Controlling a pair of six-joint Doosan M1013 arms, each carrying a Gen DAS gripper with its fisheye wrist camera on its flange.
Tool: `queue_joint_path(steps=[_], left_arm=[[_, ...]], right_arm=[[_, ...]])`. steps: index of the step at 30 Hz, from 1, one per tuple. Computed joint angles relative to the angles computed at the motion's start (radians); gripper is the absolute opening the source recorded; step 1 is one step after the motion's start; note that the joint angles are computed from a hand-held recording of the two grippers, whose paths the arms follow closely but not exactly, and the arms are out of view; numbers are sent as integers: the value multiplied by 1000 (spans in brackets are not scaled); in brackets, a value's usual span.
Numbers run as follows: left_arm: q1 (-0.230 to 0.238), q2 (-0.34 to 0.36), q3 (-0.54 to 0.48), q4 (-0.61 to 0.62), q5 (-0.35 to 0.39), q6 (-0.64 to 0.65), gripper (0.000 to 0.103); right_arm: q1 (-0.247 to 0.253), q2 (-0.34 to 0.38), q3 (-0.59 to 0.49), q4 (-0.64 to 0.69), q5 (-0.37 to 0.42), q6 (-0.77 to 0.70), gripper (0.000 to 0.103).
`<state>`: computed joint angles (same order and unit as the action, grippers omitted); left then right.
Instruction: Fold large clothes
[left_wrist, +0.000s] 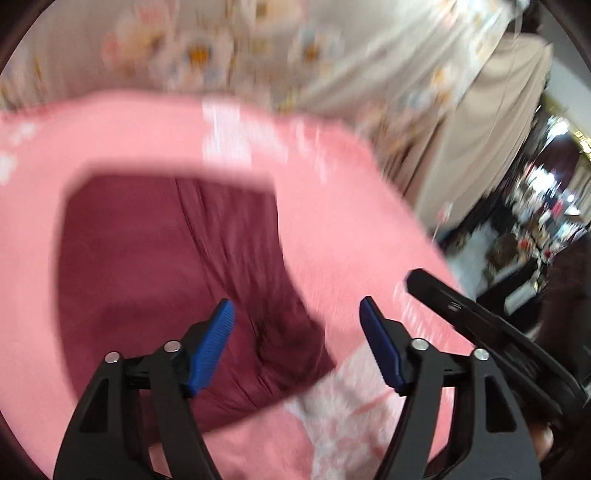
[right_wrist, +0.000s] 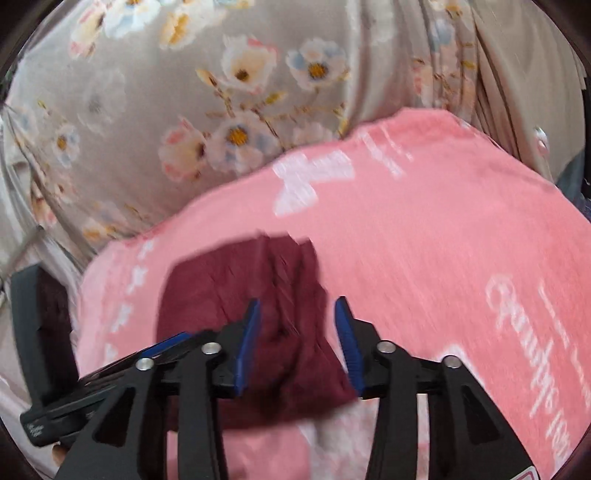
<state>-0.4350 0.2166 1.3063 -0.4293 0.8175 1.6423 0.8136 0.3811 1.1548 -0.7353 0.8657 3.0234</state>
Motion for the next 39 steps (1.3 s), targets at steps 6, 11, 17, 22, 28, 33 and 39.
queue_joint_path(steps=[6, 11, 17, 22, 28, 33, 39], left_arm=[[32, 12, -83, 406, -73, -336, 72], [91, 86, -163, 448, 25, -444, 72], [118, 151, -207, 433, 109, -421, 72], [114, 213, -269, 393, 142, -393, 72], [103, 295, -353, 359, 204, -405, 71], [69, 338, -373, 432, 219, -415, 71], [54, 352, -366, 496, 197, -419, 79]], right_arm=[[-66, 119, -231, 176, -8, -203, 62], [-128, 265, -433, 432, 181, -284, 63], [-147, 361, -556, 546, 298, -330, 30], [-132, 348, -535, 387, 265, -285, 3], [-150, 325, -446, 364, 268, -260, 3], [-157, 320, -398, 367, 235, -287, 3], [-164, 321, -357, 370, 182, -297, 3]])
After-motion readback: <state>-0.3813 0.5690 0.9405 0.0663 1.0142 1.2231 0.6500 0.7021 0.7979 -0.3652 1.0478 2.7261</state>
